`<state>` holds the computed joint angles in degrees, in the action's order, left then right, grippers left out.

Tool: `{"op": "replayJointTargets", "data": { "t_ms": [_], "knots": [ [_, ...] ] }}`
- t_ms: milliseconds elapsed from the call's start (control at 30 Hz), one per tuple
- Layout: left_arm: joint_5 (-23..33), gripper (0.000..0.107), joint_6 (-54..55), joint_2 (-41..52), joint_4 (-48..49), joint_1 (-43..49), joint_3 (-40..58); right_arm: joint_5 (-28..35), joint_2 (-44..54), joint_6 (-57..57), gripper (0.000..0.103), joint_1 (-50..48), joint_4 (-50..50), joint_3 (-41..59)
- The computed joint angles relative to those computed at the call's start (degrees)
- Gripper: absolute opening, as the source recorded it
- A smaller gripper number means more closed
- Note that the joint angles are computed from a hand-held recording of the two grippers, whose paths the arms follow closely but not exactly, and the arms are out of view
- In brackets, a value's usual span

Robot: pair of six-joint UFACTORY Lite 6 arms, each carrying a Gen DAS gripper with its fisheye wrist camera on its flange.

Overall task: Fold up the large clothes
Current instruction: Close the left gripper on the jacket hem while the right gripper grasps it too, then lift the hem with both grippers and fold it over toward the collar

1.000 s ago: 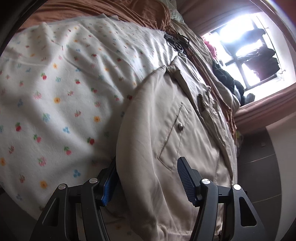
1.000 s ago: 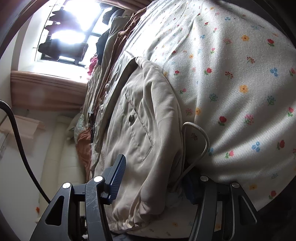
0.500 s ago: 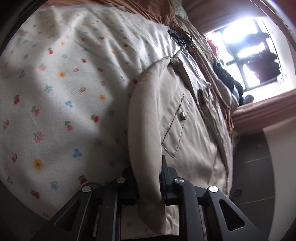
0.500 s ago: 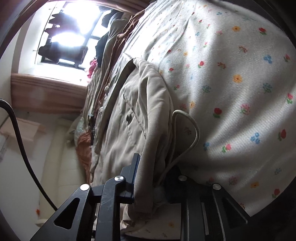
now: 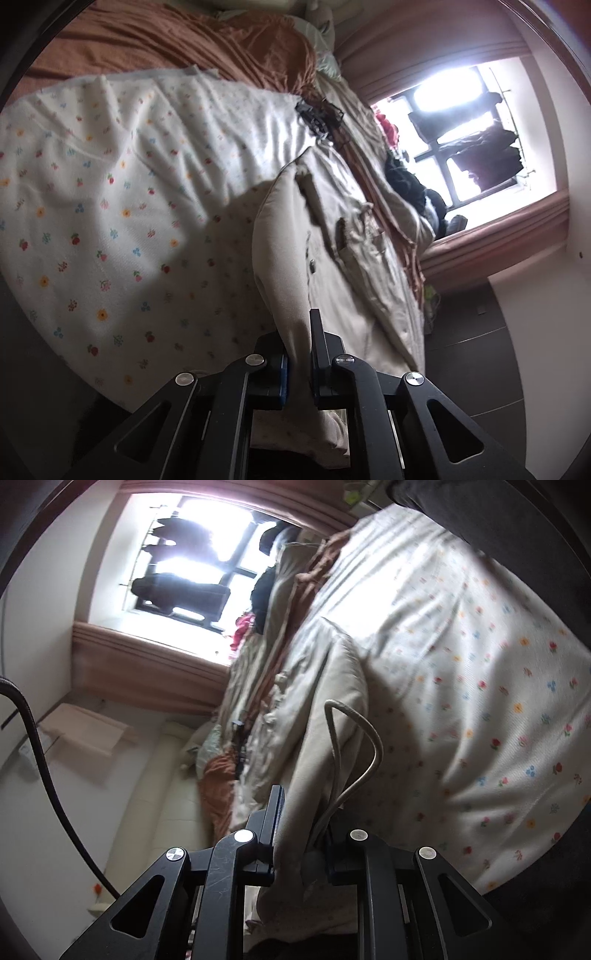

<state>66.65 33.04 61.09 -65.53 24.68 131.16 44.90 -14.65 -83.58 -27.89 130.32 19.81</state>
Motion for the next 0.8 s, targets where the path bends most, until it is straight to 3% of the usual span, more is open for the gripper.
{"op": "replayJointTargets", "data": {
  "t_ms": [367, 800],
  "knots": [
    [8.9, 0.008, 3.0, -17.1, -9.1, 7.2, -10.6, -10.5, -30.1, 25.8, 0.019, 1.9, -19.4, 0.9],
    [22.7, 0.008, 3.4, -29.2, -16.5, 20.2, -16.6, -24.7, -51.0, 57.9, 0.019, 14.6, -47.6, 5.5]
  ]
}}
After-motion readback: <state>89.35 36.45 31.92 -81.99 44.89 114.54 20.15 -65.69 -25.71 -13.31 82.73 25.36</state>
